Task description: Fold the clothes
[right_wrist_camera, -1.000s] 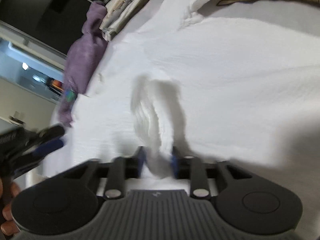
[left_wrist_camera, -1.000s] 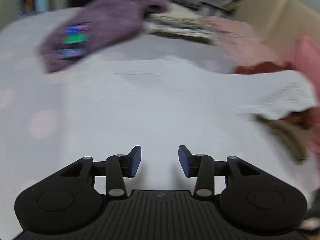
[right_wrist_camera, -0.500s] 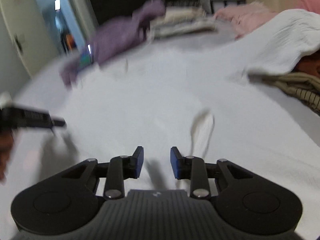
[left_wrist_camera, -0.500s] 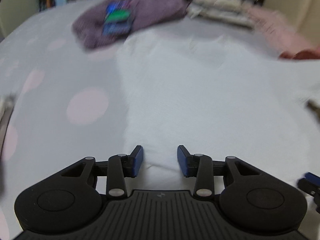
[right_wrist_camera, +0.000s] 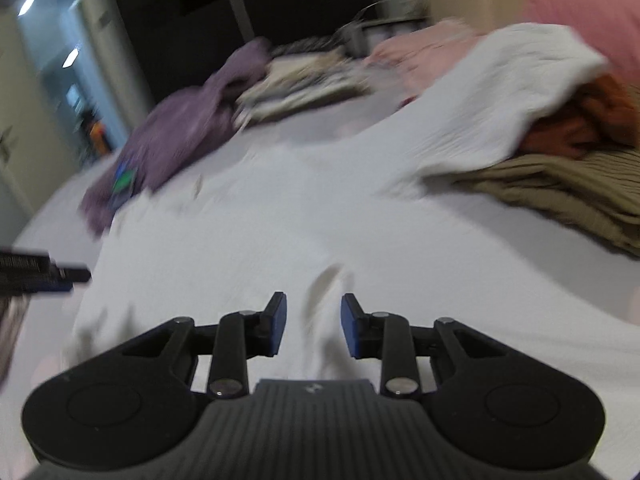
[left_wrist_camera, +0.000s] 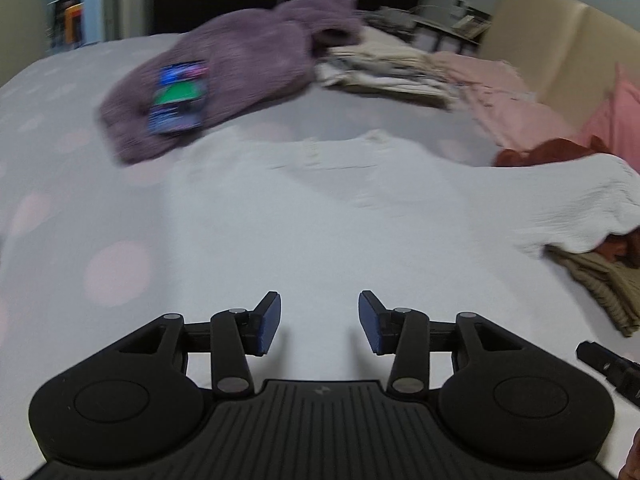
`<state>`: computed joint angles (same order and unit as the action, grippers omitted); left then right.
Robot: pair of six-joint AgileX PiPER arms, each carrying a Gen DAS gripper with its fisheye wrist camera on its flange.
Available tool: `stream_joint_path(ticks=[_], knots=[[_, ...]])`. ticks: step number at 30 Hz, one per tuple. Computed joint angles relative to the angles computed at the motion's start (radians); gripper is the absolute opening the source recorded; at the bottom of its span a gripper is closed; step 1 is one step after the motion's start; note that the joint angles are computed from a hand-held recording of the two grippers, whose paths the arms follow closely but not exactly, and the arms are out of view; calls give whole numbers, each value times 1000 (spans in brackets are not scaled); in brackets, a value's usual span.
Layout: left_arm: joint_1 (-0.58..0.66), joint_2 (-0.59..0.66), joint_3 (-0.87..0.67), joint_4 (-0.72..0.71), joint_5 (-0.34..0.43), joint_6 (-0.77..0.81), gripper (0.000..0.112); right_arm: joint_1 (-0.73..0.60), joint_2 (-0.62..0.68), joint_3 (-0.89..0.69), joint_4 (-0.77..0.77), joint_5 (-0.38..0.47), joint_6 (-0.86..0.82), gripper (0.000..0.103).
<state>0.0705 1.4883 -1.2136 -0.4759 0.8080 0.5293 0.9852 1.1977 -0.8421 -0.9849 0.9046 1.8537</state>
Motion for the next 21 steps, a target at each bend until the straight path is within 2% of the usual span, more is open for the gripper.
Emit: stream_joint_path(ticks=[3,4,7,9,13,15,17,19,21], knots=[[-159,58,-81,68,-18,-107,44,-72,-129,67,-13,-8,82,34],[-220,83,-124,100,-17,-144,44,-113,-165,80,-2,-14,57,36],[-378,181,-289,169,22,-236,49,-306,-244,108,69,-73,-125,39],[-450,251,-404,184,71,-295,50,-496,-264,110,157,-155,-294,39],[-545,365,-552,210,114,-410,50,-875,-237,74,364,-339,-612,40],[-596,430,-641,266,139,-457,50,-1016,-191,33,497,-401,-766,47],[-640,506,-770,301,186,-477,50,-1108,-143,-10,593,-437,-874,53],[-679,612,-970,314,264,-480,50,-1176,-107,-33,700,-490,-977,56],[-702,708,-1170,306,345,-494,50,-1240,-70,-47,874,-551,-1117,56]])
